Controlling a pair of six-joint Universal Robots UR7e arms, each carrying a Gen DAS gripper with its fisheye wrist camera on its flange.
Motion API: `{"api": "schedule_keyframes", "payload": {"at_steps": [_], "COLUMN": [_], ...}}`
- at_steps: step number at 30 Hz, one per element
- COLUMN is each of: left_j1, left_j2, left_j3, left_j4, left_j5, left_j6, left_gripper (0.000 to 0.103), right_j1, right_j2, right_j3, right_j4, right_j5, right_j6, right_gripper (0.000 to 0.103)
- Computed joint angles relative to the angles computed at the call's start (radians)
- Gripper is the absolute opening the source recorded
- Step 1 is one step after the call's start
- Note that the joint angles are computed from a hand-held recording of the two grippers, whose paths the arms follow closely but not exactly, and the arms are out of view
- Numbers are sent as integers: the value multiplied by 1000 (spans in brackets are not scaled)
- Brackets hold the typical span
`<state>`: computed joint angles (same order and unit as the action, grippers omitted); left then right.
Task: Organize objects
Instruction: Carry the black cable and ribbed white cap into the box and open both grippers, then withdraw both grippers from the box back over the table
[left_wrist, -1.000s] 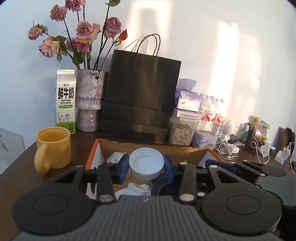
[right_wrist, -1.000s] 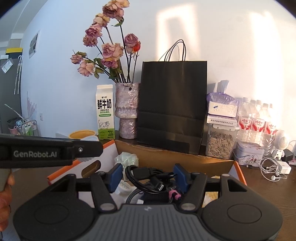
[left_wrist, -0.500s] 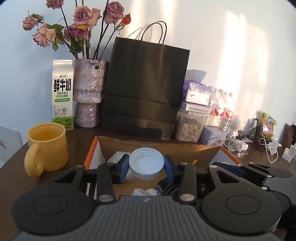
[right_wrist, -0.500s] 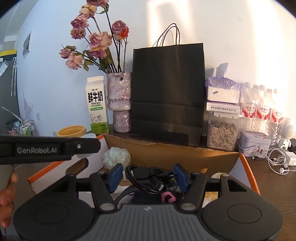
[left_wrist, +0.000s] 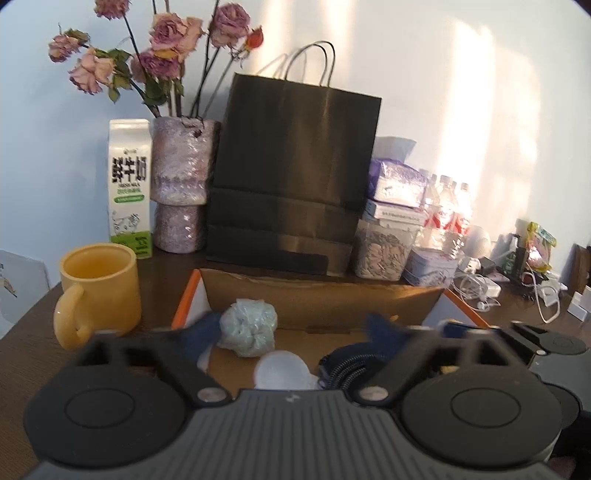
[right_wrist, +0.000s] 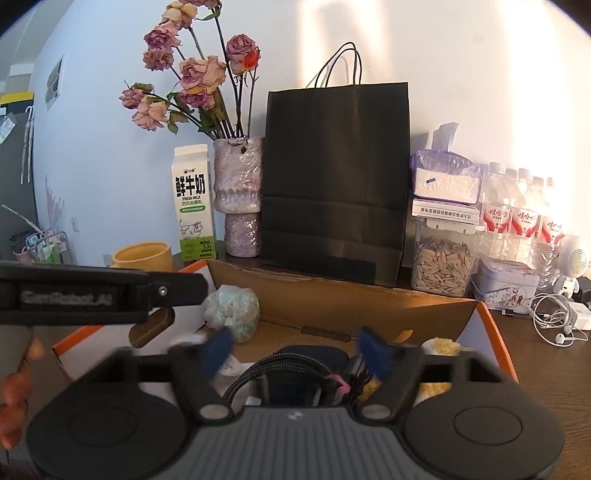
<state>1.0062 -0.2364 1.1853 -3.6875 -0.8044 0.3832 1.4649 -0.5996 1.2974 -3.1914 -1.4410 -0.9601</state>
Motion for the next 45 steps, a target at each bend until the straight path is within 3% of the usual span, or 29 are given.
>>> {"api": "schedule_keyframes", "payload": {"at_steps": [4, 30, 45], "left_j1": [-2, -6, -30], "left_j2": [7, 9, -17], "left_j3": [-11, -8, 76], "left_j4": [-14, -4, -95], "left_j5": [12, 28, 47], "left_j6": [8, -7, 1], "left_gripper": [103, 103, 103], "right_j1": [1, 1, -3], "right_j2": [2, 0, -58], "right_j3": [1, 11, 113], "right_j4": [-13, -29, -90], "right_j5": [-8, -16, 6], "right_j6": [4, 1, -7], "right_gripper": [102, 103, 103]}}
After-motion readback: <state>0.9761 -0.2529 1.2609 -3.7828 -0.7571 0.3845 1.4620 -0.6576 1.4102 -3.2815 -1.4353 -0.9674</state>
